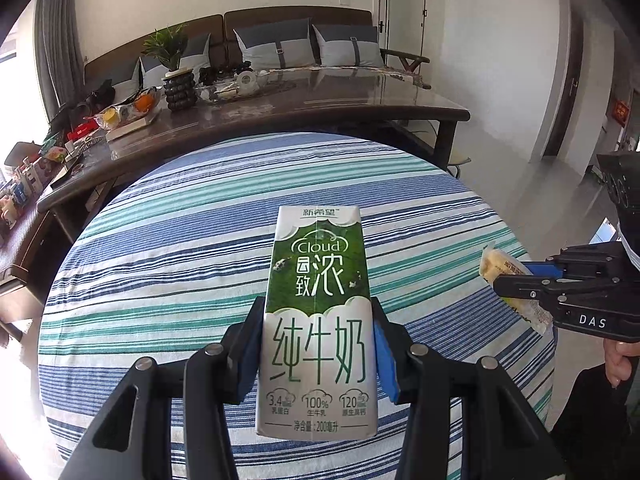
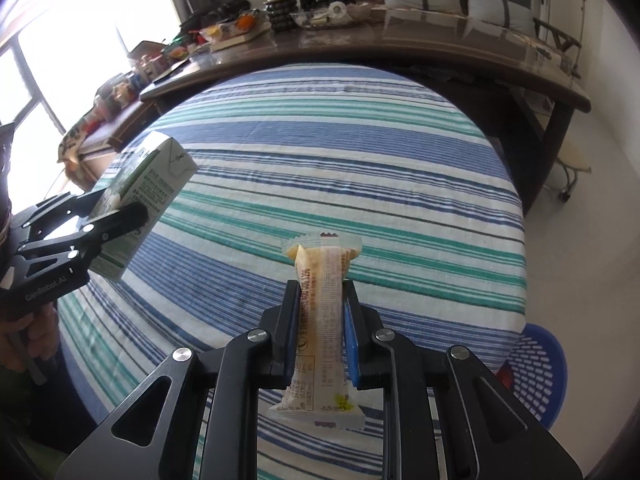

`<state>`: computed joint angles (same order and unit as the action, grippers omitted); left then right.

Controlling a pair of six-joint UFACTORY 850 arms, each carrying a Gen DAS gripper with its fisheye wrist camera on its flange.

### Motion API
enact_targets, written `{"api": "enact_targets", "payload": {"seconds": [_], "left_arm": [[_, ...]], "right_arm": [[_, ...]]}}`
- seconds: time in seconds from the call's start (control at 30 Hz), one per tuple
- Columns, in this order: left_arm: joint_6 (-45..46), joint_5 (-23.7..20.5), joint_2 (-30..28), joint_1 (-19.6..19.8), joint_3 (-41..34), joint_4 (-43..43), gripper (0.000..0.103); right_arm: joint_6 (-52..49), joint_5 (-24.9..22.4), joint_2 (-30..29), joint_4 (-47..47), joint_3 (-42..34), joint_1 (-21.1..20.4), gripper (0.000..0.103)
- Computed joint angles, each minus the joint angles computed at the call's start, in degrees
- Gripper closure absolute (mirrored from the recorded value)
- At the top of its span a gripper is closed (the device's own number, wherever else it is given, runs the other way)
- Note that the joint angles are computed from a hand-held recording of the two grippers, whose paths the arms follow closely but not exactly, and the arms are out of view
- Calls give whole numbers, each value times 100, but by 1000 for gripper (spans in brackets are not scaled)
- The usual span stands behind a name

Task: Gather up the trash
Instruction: 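Carry the milk carton and bread roll over the wastebasket and open both tools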

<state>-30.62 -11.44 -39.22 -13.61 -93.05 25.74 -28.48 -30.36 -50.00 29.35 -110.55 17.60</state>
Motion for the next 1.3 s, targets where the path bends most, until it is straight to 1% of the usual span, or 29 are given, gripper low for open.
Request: {"api": "enact_targets", "payload": {"seconds": [0.1,0.47,0.63,0.73,0.83,0.97,1.07,1.1,1.2,1.3], "left_arm": [[-347,6,30,-79,18,368,55],[-436,-28,29,-359,-103,489,55],[-600,-75,-1,-482,-179,737,55],[-449,-91,-27,-534,-235,596,55],[342,-99,-85,-580,-355,-207,55],[2144,-199,-255,-707,-673,-1969,55],[3505,-401,-465,-836,-1042,-3337,55],[3888,-502,-556,-886,-1193,-3719,55],[4684,-885,-925,-1065,-1784,-4501,55],[5029,-1372,-1446,-1252,-2584,-4871,55]], "right_arm": [[-127,76,110,136,165,-49,84],[-615,346,444,686,639,-145,84],[-793,430,561,867,817,-202,84],[-868,483,628,960,920,-230,84],[-972,567,716,1101,1032,-282,84],[-917,778,907,1152,1296,-446,84],[-635,878,1042,993,1521,-650,84],[-483,900,1081,863,1587,-721,84],[181,924,1164,175,1727,-950,84],[1073,826,1128,-844,1735,-1189,84]]}}
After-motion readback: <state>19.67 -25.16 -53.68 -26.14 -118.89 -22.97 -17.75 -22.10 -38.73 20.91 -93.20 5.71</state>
